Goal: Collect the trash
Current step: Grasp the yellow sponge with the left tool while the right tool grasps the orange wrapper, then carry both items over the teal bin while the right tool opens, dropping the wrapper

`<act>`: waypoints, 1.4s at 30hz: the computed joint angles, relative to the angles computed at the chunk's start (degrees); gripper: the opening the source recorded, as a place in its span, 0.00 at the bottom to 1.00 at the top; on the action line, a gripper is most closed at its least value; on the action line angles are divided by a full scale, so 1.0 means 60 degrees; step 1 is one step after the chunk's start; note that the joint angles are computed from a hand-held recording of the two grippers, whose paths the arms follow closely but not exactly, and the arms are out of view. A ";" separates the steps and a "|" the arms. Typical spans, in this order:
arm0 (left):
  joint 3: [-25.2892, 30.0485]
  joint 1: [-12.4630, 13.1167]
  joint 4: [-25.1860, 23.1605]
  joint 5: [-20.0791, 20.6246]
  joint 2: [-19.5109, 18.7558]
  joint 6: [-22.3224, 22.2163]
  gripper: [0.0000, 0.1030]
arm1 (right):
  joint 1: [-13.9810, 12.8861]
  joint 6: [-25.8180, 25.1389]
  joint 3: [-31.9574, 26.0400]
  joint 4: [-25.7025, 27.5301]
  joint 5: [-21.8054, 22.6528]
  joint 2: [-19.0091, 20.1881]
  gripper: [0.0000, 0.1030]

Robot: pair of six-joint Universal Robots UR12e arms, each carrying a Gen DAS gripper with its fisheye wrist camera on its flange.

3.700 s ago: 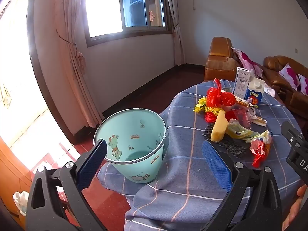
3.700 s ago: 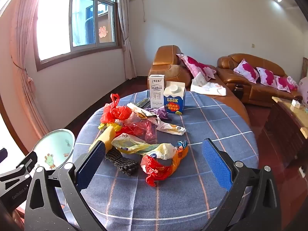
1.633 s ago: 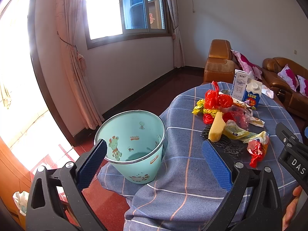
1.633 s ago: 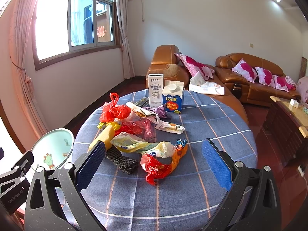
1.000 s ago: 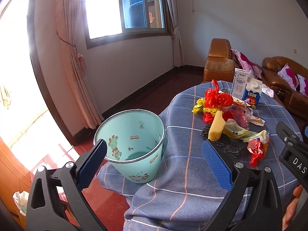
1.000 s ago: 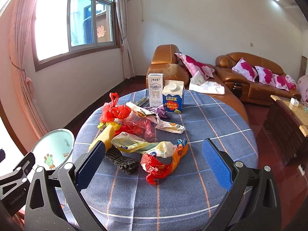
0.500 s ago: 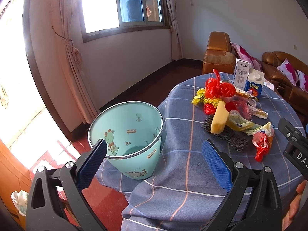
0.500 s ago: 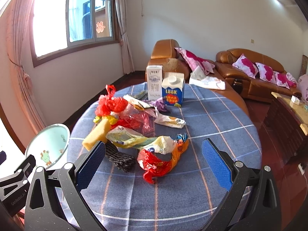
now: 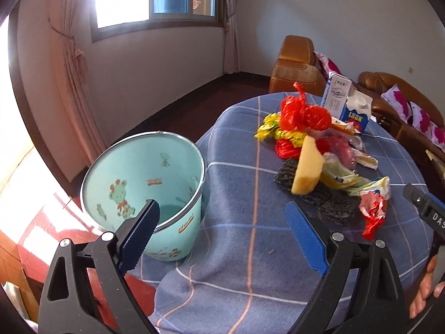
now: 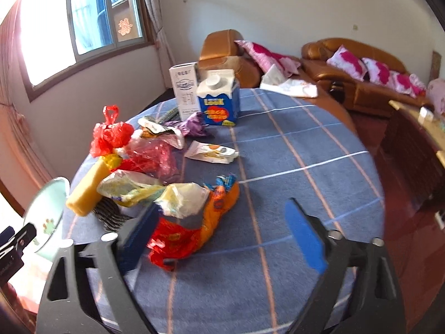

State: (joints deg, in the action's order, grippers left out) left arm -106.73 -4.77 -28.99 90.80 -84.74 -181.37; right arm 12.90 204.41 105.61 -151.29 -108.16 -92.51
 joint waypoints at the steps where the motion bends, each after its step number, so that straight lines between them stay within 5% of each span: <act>1: 0.0107 -0.0062 0.0003 -0.0047 -0.0077 0.0120 0.87 | -0.0024 0.0001 -0.0048 0.0060 0.0101 0.0030 0.83; 5: 0.0615 -0.0311 -0.0160 -0.0404 -0.0482 0.0490 0.85 | -0.0095 -0.0106 -0.0234 0.0170 0.0566 0.0192 0.73; 12: 0.1381 -0.0611 -0.0850 -0.0662 -0.1194 0.0904 0.78 | -0.0507 0.0529 -0.0173 0.0546 0.0736 0.0148 0.71; 14: 0.1508 -0.0668 -0.0938 -0.0650 -0.1351 0.0993 0.70 | -0.0640 0.0710 -0.0106 0.0741 0.0853 0.0072 0.60; 18: 0.1733 -0.0718 -0.1177 -0.0744 -0.1585 0.1041 0.66 | -0.0859 0.0816 -0.0064 0.1197 0.1642 0.0001 0.55; 22: 0.1900 -0.0685 -0.1469 -0.1013 -0.1751 0.0984 0.42 | -0.0885 0.0647 -0.0205 0.1316 0.2422 0.0224 0.48; 26: 0.1827 -0.0493 -0.1473 -0.1629 -0.1719 0.0823 0.29 | -0.0921 0.0747 -0.0295 0.1541 0.2832 0.0362 0.17; 28: 0.1712 -0.0427 -0.1187 -0.1786 -0.1646 0.0788 0.28 | -0.0985 0.0734 -0.0254 0.1542 0.3096 0.0307 0.16; 33: 0.1448 -0.0192 -0.0686 -0.2274 -0.1287 0.0658 0.28 | -0.0814 0.0931 -0.0119 0.1000 0.1927 0.0012 0.16; 38: 0.1160 -0.0095 -0.0350 -0.1882 -0.0864 0.0742 0.28 | -0.0351 0.0345 -0.0299 0.0485 -0.0079 -0.0007 0.16; 42: 0.0988 0.0143 -0.0437 -0.1656 -0.0575 0.0601 0.28 | -0.0259 -0.0082 -0.0505 0.0217 0.0100 0.0062 0.16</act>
State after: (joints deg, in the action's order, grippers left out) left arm -100.80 -3.91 -31.61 80.86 -88.19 -177.76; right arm 11.35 203.92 102.58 -149.99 -107.56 -92.14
